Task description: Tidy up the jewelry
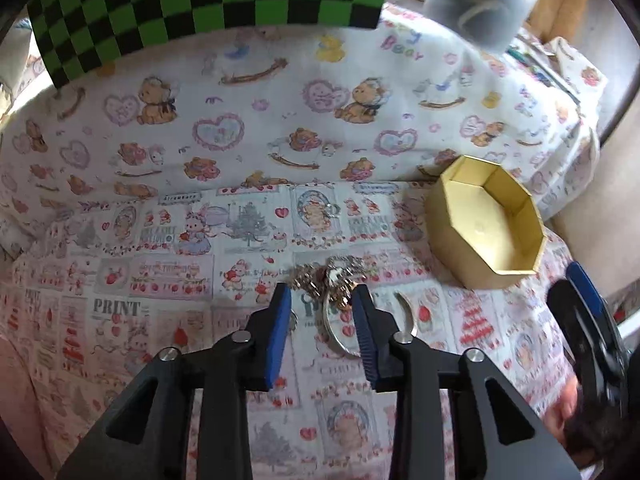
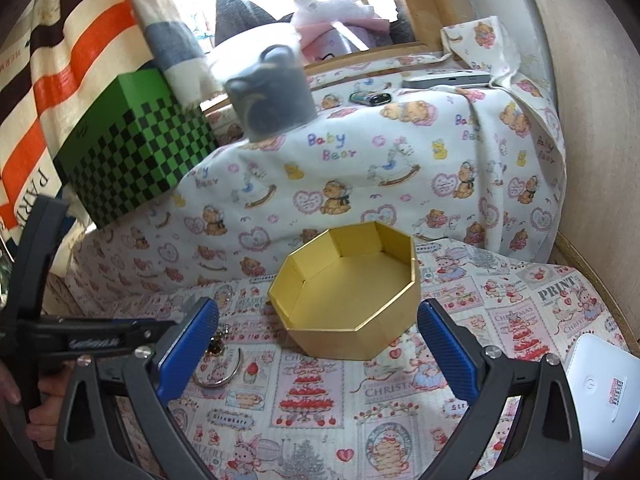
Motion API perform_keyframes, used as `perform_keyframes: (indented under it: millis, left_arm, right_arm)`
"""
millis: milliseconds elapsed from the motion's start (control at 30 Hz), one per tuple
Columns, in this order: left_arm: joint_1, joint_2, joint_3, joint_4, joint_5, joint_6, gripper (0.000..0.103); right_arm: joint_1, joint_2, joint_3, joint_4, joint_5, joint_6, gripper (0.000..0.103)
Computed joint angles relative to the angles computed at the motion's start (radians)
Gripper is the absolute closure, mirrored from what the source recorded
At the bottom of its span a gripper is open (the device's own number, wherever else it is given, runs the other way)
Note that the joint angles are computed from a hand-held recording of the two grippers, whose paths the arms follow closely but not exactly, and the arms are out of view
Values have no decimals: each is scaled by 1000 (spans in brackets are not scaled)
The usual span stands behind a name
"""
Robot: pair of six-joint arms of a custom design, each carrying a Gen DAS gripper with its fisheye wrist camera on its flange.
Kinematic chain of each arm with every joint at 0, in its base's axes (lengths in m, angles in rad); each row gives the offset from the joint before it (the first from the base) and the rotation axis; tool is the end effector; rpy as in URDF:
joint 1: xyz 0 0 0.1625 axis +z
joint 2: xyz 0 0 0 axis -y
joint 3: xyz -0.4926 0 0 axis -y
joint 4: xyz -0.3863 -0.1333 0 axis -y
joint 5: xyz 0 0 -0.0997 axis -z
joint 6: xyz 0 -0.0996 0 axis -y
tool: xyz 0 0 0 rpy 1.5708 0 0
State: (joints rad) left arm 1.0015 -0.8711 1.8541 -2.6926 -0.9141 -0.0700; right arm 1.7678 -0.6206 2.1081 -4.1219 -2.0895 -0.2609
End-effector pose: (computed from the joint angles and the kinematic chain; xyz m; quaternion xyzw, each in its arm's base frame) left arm -0.1821 -0.6446 0.1536 0.2116 0.9205 -0.1634 0.2848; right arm 0.1913 -0.5297 0.1091 0.0624 -0.8408 0.4828 0.2366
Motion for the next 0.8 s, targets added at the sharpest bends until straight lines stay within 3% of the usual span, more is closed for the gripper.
perform_keyframes:
  millis: [233,433,567,800]
  left_arm:
    - [52,56,-56,-31,-34,-43,74]
    - [76,58,-63,-33,-97,-13,90]
    - [60,31,5,-130,-101,41,103]
    - [19,-50,132,-305,-91,153,103]
  right_arm:
    - [8,15,-10,-24,-19,-36,3]
    - [4,12,-9,-15,-26,-26,3]
    - [5,16,-11,-20,-28,-34,3]
    - [14,31,-18,-41,-35,-74,3]
